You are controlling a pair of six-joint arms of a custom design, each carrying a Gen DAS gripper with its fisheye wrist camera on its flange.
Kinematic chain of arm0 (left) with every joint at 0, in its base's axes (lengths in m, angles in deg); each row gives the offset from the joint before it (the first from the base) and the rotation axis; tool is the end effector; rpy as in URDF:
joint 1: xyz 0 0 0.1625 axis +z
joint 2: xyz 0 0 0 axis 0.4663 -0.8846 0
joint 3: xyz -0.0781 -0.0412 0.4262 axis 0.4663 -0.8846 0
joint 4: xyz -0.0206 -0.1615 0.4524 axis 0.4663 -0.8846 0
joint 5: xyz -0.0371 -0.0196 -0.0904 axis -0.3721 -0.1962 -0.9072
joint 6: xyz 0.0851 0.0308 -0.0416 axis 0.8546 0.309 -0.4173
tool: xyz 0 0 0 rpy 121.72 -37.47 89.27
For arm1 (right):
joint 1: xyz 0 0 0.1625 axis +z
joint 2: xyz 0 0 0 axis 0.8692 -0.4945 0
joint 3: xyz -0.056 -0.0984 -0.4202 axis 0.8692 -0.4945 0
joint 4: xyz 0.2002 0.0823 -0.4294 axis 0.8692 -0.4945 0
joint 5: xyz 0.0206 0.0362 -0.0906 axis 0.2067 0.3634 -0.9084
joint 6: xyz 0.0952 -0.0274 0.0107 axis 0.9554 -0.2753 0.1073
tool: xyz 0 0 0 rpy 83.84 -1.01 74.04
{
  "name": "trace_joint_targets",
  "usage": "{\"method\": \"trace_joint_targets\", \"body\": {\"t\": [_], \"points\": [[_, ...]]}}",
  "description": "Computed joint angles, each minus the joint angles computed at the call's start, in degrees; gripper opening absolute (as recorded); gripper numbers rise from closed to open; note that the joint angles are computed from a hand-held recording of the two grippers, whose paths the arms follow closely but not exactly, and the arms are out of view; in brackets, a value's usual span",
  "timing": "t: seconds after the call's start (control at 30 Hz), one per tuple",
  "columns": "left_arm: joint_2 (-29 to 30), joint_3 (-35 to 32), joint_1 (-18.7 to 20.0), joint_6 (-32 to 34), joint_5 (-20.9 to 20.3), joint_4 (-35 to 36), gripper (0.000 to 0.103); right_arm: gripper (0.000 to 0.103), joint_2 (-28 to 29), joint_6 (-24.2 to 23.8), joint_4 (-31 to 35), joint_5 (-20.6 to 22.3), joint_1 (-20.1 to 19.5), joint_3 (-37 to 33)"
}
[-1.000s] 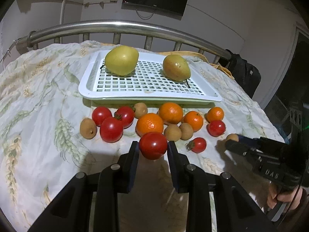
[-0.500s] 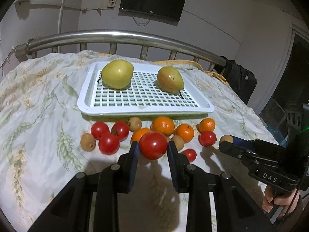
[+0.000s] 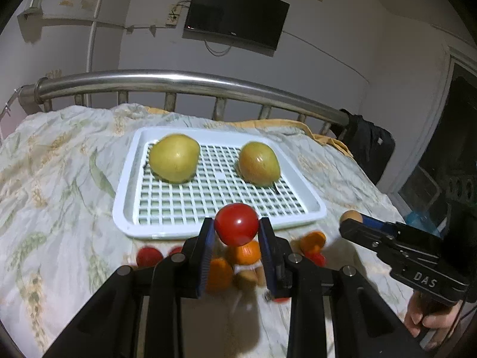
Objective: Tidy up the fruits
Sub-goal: 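Carry the tomato and kiwi onto the white tray and release them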
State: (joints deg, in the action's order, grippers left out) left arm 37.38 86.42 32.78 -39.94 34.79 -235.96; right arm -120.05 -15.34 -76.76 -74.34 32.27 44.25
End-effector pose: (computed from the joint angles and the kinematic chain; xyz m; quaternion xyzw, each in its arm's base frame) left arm -0.2066 -0.7732 0.1407 0.1198 0.8597 -0.4327 0.2437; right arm 0.1722 -0.8143 0.1828 0.3329 -0.8854 0.3107 0.0932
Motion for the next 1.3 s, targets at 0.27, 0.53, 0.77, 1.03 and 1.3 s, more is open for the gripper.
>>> {"method": "trace_joint_targets", "body": {"t": [0.27, 0.53, 0.77, 1.03, 1.3], "points": [[2.8, -5.9, 1.6, 0.2, 0.9, -0.3, 0.032, 0.027, 4.4, 3.6, 2.5, 0.9, 0.5, -7.4], [4.9, -10.8, 3.6, -1.0, 0.6, 1.5, 0.032, 0.027, 8.8, 5.6, 2.9, 0.7, 1.2, -13.8], [5.4, -12.0, 5.2, -2.0, 1.4, 4.1, 0.032, 0.027, 11.7, 4.6, 3.8, -2.1, 1.1, -17.0], [7.0, -13.7, 6.0, -3.2, 3.4, 8.1, 0.032, 0.027, 14.3, 4.1, 6.0, -5.5, 1.0, -19.8], [8.2, -15.3, 6.7, -4.4, 4.6, 11.1, 0.032, 0.027, 17.3, 3.7, 7.6, -10.6, 1.1, -23.0]]}}
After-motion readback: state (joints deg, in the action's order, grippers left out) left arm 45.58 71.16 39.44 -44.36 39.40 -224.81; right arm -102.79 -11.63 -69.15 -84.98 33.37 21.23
